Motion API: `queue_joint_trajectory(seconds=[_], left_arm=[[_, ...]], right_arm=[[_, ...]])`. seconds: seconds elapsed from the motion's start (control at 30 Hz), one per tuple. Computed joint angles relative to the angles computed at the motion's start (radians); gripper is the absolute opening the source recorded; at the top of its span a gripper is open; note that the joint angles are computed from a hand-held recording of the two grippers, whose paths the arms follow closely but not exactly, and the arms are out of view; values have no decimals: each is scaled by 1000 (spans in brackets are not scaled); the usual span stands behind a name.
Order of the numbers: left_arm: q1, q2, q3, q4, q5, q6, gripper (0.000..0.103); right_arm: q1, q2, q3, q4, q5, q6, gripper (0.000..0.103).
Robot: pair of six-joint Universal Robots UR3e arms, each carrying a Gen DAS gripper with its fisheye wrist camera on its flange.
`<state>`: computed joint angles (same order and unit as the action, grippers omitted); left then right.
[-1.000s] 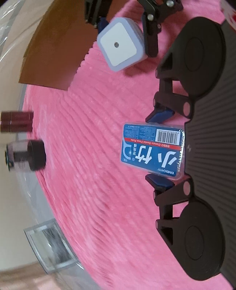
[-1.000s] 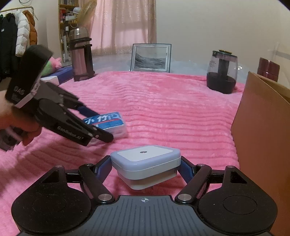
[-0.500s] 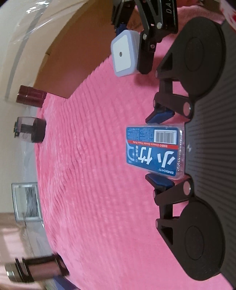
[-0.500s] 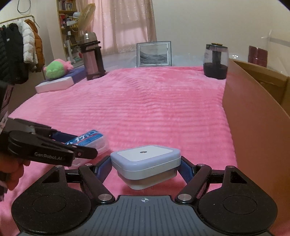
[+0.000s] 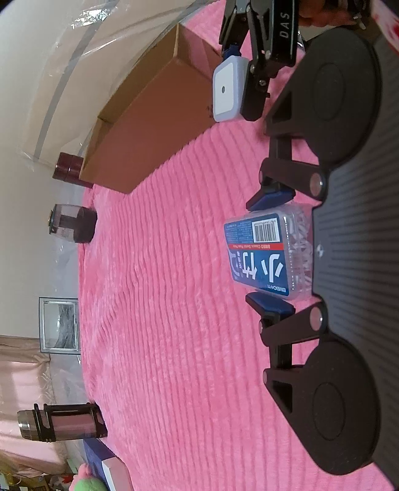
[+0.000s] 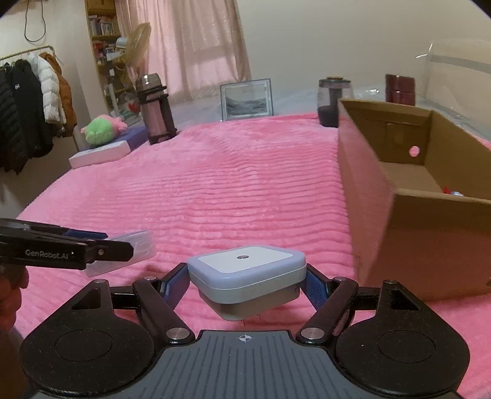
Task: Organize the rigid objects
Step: 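Carry the adapter and clear box over the cardboard box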
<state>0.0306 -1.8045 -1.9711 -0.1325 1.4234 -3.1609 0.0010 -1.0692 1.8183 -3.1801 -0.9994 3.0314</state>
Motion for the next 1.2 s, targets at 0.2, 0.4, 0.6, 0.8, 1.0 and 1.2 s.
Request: queue_joint_trajectory(seconds=[0.2, 0.4, 0.6, 0.8, 1.0, 1.2], left_arm=[[-58, 33, -14, -10, 25, -36, 52], [-111, 31, 8, -22, 48, -50, 52], [-171, 18, 46, -30, 49, -60, 52], [-243, -55, 164, -63, 23, -64, 52], [-310, -151, 322, -105, 1, -64, 52], [-362, -241, 482, -160, -12, -49, 52]], right_arm=[[-52, -96, 123, -29, 41, -27, 74], [-101, -152, 193, -49, 64, -30, 74], [-169, -203, 264, -69, 83, -51, 74], [-283, -288, 348, -63, 111, -93, 74], [-404, -352, 390, -24, 134, -132, 75], [-511, -403, 414, 23, 159, -182, 75]])
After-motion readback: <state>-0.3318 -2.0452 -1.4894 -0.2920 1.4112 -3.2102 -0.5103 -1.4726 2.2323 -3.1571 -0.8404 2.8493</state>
